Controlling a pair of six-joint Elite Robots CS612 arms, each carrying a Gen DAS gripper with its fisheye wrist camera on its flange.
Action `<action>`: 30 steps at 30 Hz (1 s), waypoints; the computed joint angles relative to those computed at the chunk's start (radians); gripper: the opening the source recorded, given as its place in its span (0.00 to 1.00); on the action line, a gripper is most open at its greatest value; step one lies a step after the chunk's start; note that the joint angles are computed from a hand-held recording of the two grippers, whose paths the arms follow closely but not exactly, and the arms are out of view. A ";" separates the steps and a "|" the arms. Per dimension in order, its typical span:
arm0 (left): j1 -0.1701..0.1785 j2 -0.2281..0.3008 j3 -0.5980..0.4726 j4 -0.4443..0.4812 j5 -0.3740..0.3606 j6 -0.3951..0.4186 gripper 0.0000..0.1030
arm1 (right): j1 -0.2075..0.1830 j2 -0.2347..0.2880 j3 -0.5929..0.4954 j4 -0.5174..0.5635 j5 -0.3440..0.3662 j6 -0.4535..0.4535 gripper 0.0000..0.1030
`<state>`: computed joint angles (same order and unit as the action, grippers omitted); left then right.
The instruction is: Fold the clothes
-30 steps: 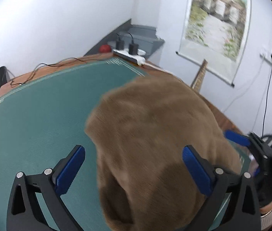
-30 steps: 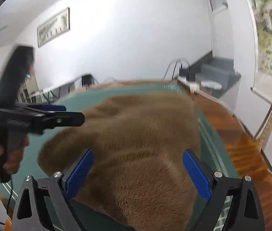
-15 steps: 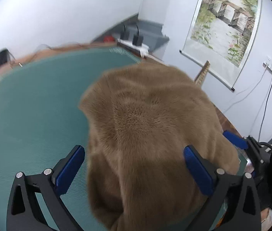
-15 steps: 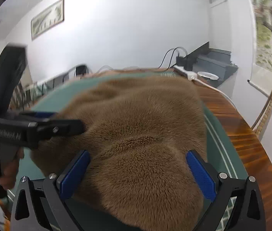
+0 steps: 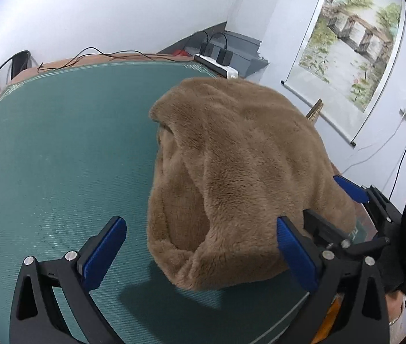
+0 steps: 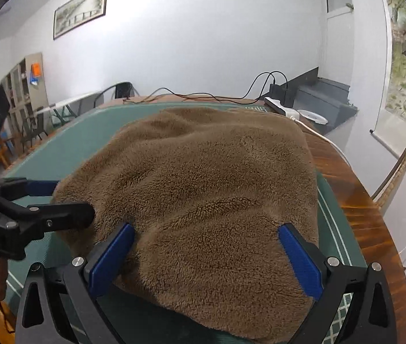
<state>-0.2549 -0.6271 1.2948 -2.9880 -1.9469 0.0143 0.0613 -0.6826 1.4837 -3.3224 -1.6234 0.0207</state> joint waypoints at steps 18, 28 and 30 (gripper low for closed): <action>0.031 0.007 0.047 -0.146 0.091 -0.154 1.00 | -0.006 0.073 -0.268 0.364 0.043 -0.134 0.99; 0.036 -0.002 0.041 -0.069 0.050 -0.153 1.00 | -0.007 0.064 -0.192 0.192 0.034 -0.041 0.99; 0.025 -0.016 0.058 -0.092 0.080 -0.140 1.00 | -0.007 0.043 -0.143 0.112 0.028 -0.010 0.99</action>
